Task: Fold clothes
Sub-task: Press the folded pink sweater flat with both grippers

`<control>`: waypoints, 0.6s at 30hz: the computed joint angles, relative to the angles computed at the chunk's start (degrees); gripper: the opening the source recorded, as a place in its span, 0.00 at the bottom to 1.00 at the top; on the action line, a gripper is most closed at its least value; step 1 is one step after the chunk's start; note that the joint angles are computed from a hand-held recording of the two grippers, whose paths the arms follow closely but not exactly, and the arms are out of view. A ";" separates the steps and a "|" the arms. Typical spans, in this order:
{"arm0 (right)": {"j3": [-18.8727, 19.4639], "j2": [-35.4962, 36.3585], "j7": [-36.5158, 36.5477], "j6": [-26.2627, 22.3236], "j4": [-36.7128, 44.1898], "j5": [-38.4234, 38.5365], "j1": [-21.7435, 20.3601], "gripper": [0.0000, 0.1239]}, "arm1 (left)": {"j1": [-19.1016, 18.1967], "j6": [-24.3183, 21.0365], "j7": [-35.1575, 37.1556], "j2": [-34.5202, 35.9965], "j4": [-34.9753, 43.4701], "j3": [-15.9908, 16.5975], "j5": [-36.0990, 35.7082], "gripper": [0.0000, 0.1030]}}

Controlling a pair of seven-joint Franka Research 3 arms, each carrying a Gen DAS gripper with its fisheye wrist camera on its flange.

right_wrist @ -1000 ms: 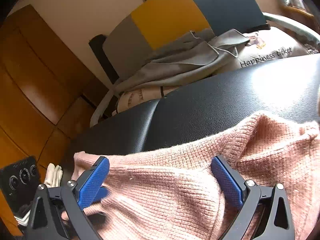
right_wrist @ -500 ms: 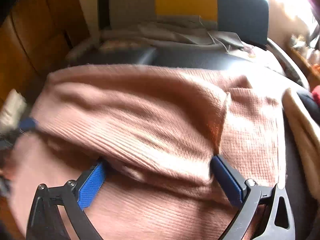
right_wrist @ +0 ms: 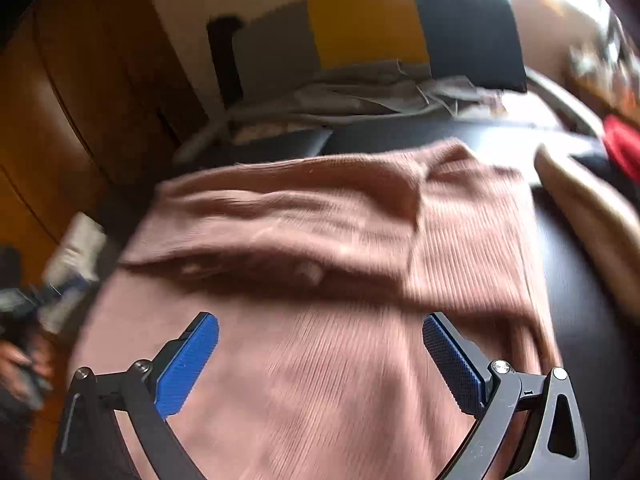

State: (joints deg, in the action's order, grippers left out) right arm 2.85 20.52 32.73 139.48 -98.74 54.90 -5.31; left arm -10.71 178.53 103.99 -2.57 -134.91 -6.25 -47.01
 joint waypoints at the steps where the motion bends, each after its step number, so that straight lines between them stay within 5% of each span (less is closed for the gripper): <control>1: -0.08 -1.77 -0.45 -3.21 -2.01 2.37 -2.03 0.83 | -0.37 -0.84 0.97 -2.50 -2.76 0.13 -2.03 0.51; 4: -2.72 -6.10 0.14 -8.26 -7.64 4.61 -4.62 0.83 | -6.28 -2.67 9.07 -7.47 -8.22 3.93 -12.62 0.51; 10: -8.14 -8.61 4.06 -14.38 -13.31 8.92 -9.03 0.83 | -13.22 -3.94 19.29 -10.18 -11.72 6.22 -25.63 0.51; 13: -9.34 -8.68 2.88 -21.19 -15.27 14.67 -12.30 0.83 | -13.22 -6.16 24.30 -10.42 -11.13 5.39 -33.40 0.51; 18: -9.76 -5.85 2.09 -33.21 -14.30 17.63 -15.16 0.83 | -9.96 -7.22 19.01 -10.72 -12.02 1.04 -29.96 0.51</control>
State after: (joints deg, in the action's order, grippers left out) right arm -6.91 14.67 34.82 106.27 -113.03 72.54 -20.48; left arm -20.67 171.32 123.00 -13.29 -146.93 -5.21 -76.97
